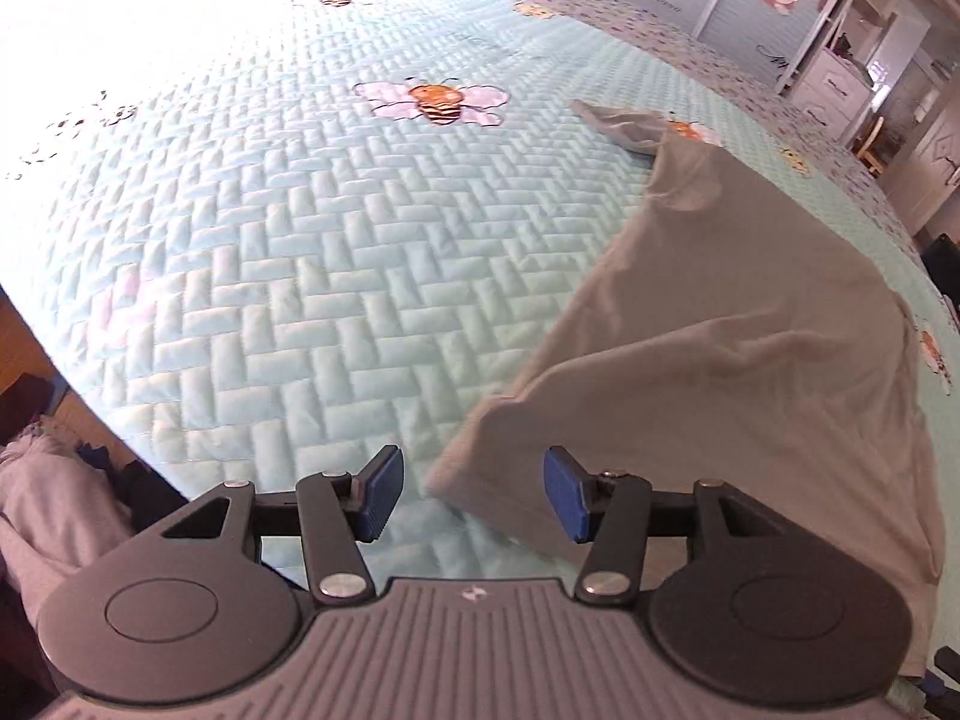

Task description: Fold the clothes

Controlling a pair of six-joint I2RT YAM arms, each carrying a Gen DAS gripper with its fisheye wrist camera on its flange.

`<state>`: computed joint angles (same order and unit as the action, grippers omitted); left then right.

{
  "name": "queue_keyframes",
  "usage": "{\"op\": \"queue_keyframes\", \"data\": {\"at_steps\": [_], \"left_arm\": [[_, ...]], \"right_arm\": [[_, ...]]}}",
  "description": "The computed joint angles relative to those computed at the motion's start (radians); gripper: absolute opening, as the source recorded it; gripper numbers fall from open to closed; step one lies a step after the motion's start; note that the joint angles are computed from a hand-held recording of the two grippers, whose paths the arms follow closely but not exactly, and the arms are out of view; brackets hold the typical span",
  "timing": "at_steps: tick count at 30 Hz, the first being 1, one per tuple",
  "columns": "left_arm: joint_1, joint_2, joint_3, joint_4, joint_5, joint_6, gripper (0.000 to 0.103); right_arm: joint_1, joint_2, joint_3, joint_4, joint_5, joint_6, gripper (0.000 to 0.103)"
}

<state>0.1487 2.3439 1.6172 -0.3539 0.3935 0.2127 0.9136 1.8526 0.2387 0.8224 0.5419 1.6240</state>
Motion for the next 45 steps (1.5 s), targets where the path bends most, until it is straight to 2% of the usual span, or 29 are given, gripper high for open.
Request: {"op": "queue_keyframes", "data": {"at_steps": [3,5,7,9,10,11,12,13,14,16,17,19,20,27,30,32,35,37,41,45], "left_arm": [[0.007,0.043,0.044,-0.020,-0.014,0.031,0.055],[-0.002,0.054,0.045,0.018,-0.025,0.046,0.058],[-0.012,0.065,0.046,0.057,-0.035,0.062,0.061],[-0.028,0.080,0.076,0.045,-0.049,0.085,0.060],[-0.033,0.093,0.106,0.023,-0.045,0.112,0.056],[-0.037,0.098,0.122,0.009,-0.030,0.132,0.032],[-0.040,0.103,0.139,-0.005,-0.016,0.151,0.018],[-0.050,0.107,0.151,-0.006,-0.027,0.159,0.008],[-0.061,0.110,0.163,-0.008,-0.038,0.167,0.008],[-0.088,0.118,0.182,-0.002,-0.090,0.189,0.008],[-0.099,0.127,0.195,-0.006,-0.113,0.199,0.008],[-0.116,0.144,0.215,-0.008,-0.150,0.211,0.008],[-0.122,0.152,0.222,-0.006,-0.164,0.214,0.008],[-0.139,0.122,0.131,0.096,-0.215,0.244,0.012],[-0.118,0.096,0.106,0.086,-0.190,0.203,0.029],[-0.078,0.099,0.135,0.027,-0.104,0.144,0.043],[-0.001,0.163,0.282,-0.169,0.079,0.032,0.052],[0.036,0.217,0.381,-0.279,0.163,-0.021,0.053],[0.046,0.235,0.417,-0.331,0.185,-0.023,0.054],[0.026,0.230,0.408,-0.346,0.181,0.045,0.058]], "right_arm": [[0.011,-0.011,0.020,-0.043,-0.005,-0.035,0.055],[0.001,-0.033,0.051,-0.117,-0.017,-0.086,0.050],[-0.021,-0.044,0.088,-0.198,-0.039,-0.132,0.008],[-0.043,-0.037,0.107,-0.225,-0.058,-0.147,0.005],[-0.050,-0.030,0.094,-0.188,-0.062,-0.138,0.005],[-0.057,-0.021,0.074,-0.133,-0.064,-0.124,0.005],[-0.063,-0.003,0.031,-0.015,-0.057,-0.092,0.005],[-0.069,0.025,-0.009,0.108,-0.049,-0.061,0.005],[-0.080,0.054,-0.041,0.219,-0.044,-0.036,0.005],[-0.125,0.061,-0.065,0.292,-0.066,-0.037,0.005],[-0.149,0.063,-0.072,0.316,-0.081,-0.037,0.005],[-0.201,0.049,-0.056,0.264,-0.136,-0.042,0.005],[-0.218,0.040,-0.044,0.223,-0.156,-0.038,0.005],[-0.232,0.139,-0.035,0.306,-0.179,0.013,0.006],[-0.211,0.154,-0.056,0.351,-0.164,0.035,0.006],[-0.195,0.148,-0.071,0.366,-0.148,0.047,0.006],[-0.181,0.146,-0.069,0.357,-0.138,0.060,0.006],[-0.179,0.156,-0.064,0.355,-0.141,0.066,0.006],[-0.178,0.190,-0.056,0.384,-0.145,0.084,0.006],[-0.163,0.199,-0.062,0.414,-0.132,0.101,0.008]]}}
